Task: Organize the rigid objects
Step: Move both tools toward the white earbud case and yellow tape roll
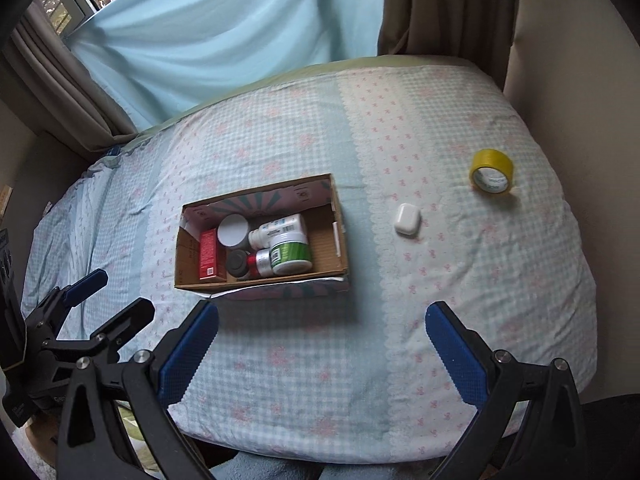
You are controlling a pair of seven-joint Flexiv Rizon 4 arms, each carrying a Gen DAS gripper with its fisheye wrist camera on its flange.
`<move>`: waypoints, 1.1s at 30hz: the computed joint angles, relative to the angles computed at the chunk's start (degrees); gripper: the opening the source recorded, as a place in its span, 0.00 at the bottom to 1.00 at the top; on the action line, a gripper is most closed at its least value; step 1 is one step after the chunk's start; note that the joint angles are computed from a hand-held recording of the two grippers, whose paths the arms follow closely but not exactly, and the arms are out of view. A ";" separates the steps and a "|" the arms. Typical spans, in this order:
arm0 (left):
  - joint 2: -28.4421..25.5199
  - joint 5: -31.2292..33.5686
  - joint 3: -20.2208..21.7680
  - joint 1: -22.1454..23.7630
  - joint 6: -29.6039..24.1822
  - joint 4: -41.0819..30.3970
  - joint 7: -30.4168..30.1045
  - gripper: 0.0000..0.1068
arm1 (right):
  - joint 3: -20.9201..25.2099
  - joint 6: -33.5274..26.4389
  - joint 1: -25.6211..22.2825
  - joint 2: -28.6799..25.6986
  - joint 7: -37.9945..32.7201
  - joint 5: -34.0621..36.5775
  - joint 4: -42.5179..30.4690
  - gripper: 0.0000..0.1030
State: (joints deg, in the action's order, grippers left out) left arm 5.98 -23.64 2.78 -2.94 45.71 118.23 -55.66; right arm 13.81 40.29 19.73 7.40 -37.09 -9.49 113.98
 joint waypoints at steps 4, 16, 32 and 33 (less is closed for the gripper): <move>-0.37 2.90 -2.77 -2.19 2.39 -0.18 -6.97 0.96 | -1.81 0.97 -2.50 4.33 -4.78 0.56 4.22 1.00; -10.45 16.67 -8.39 -9.93 4.60 -9.58 -34.23 0.96 | -11.12 4.25 -10.28 3.02 -40.91 11.39 4.72 1.00; -36.61 19.06 -8.50 -14.67 -9.11 -34.47 -32.72 0.96 | -12.35 2.83 -20.11 -17.63 -65.70 16.00 -10.56 1.00; -38.61 19.25 -8.30 -15.02 -10.46 -36.46 -32.58 0.96 | -12.20 2.55 -20.52 -19.24 -67.10 15.27 -11.70 1.00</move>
State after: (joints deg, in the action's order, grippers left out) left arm -32.63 -4.40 -5.52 -17.96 35.25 81.77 -88.24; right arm 1.61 42.84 -0.80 -11.84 -104.19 5.78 102.28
